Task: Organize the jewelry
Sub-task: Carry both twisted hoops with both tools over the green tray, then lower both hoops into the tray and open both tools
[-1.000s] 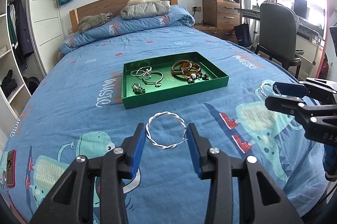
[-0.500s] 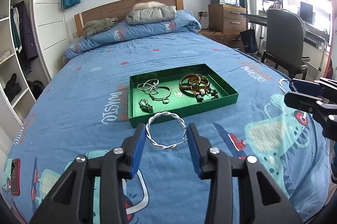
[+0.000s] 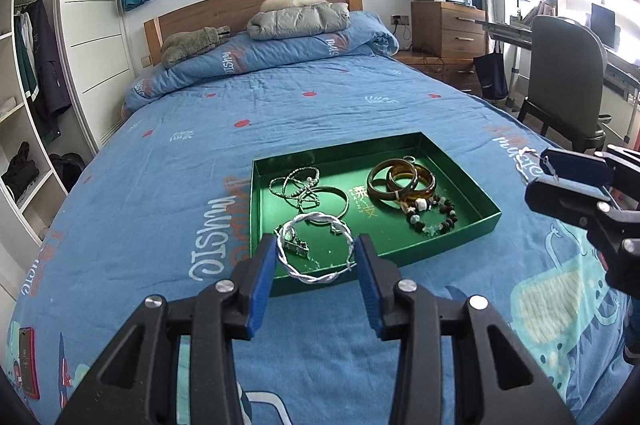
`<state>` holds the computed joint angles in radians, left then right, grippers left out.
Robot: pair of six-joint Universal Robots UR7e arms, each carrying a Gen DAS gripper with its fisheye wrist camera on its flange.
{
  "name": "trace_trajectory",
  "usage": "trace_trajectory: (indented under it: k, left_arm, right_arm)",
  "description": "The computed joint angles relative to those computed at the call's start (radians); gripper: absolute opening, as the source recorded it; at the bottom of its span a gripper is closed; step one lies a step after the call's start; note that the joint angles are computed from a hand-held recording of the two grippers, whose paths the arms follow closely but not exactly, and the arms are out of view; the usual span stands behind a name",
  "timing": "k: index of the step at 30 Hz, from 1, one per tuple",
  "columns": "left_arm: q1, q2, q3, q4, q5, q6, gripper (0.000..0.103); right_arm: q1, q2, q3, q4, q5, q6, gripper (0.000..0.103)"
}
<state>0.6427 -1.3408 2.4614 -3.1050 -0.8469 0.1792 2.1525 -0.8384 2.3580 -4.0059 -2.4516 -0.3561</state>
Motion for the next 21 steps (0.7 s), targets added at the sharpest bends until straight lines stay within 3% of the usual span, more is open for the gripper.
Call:
trace_trajectory:
  k: [8,21]
  left_arm:
    - [0.079,0.184,-0.106,-0.076,-0.018,0.069,0.038]
    - [0.149,0.371,-0.239,-0.076,-0.035,0.088,0.038]
  right_arm:
    - [-0.13,0.036,-0.058,0.029,0.111,-0.058,0.041]
    - [-0.275,0.034,-0.109,0.204,0.193,-0.028,0.041]
